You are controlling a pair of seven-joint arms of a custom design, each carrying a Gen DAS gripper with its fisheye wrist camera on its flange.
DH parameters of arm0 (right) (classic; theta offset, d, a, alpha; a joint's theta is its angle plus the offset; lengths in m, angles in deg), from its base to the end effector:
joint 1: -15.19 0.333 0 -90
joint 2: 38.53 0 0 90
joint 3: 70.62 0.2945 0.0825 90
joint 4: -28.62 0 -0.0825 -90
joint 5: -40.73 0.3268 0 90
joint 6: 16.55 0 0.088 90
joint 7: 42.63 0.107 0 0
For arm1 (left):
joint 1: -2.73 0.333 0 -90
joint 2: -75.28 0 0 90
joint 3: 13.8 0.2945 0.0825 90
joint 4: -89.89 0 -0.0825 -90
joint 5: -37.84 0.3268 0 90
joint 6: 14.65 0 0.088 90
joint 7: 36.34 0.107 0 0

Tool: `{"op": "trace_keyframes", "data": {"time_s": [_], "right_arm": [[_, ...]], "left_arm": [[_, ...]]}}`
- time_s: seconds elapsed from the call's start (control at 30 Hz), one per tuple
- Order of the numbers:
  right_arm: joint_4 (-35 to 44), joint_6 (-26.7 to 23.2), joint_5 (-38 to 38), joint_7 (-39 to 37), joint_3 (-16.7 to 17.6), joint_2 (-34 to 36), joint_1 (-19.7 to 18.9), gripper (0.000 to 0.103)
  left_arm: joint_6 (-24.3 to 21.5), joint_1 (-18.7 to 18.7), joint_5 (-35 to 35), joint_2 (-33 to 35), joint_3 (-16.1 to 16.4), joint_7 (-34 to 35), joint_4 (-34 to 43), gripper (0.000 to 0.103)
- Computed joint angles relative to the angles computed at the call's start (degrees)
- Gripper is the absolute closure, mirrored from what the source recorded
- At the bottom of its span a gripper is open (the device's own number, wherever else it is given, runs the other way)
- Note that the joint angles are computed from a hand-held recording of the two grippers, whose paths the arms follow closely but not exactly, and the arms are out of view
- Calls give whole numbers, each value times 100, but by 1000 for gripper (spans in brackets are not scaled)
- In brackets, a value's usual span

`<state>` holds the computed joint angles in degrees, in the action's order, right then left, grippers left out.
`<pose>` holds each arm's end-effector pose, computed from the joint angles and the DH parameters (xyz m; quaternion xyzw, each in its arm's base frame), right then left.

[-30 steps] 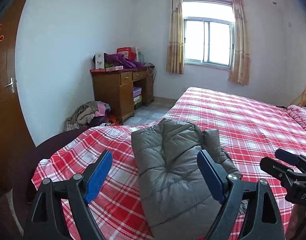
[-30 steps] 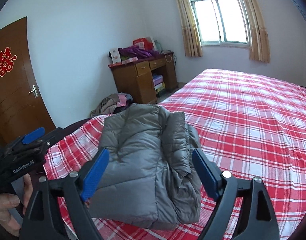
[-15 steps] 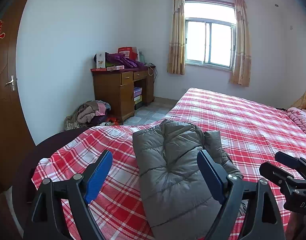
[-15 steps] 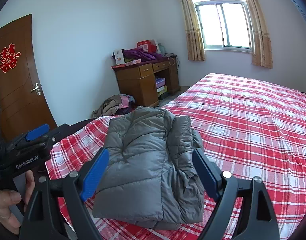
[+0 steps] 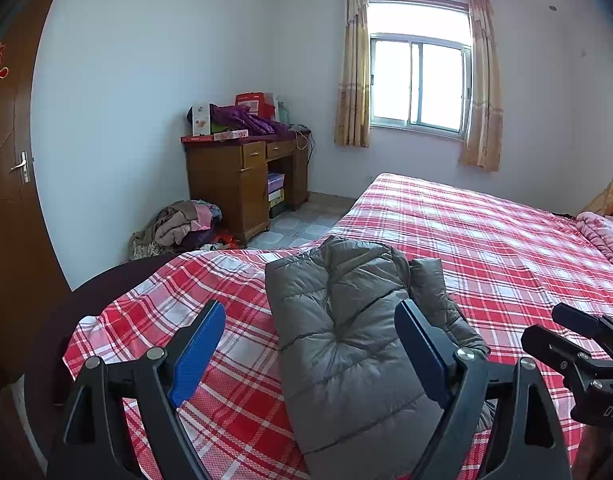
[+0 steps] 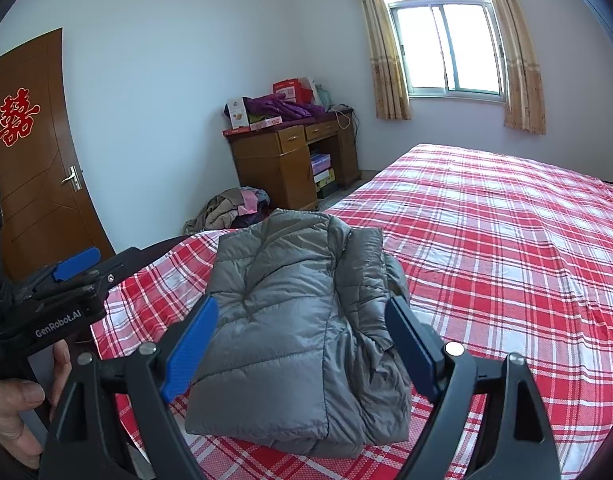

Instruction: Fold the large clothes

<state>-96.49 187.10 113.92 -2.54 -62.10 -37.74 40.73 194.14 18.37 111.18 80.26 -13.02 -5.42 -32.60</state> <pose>0.4569 0.1658 0.4935 -0.5937 0.6078 -0.3068 0.4289 0.4958 0.0174 0.4838 -0.5297 0.6569 -0.4289 0.3225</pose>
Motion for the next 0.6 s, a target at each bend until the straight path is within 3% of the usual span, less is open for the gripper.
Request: {"op": "trace_keyframes", "data": {"time_s": [0.6], "right_arm": [[84, 30, 188, -143, 7, 81, 57, 15]], "left_arm": [[-39, -5, 29, 42, -15, -23, 44, 16]]}}
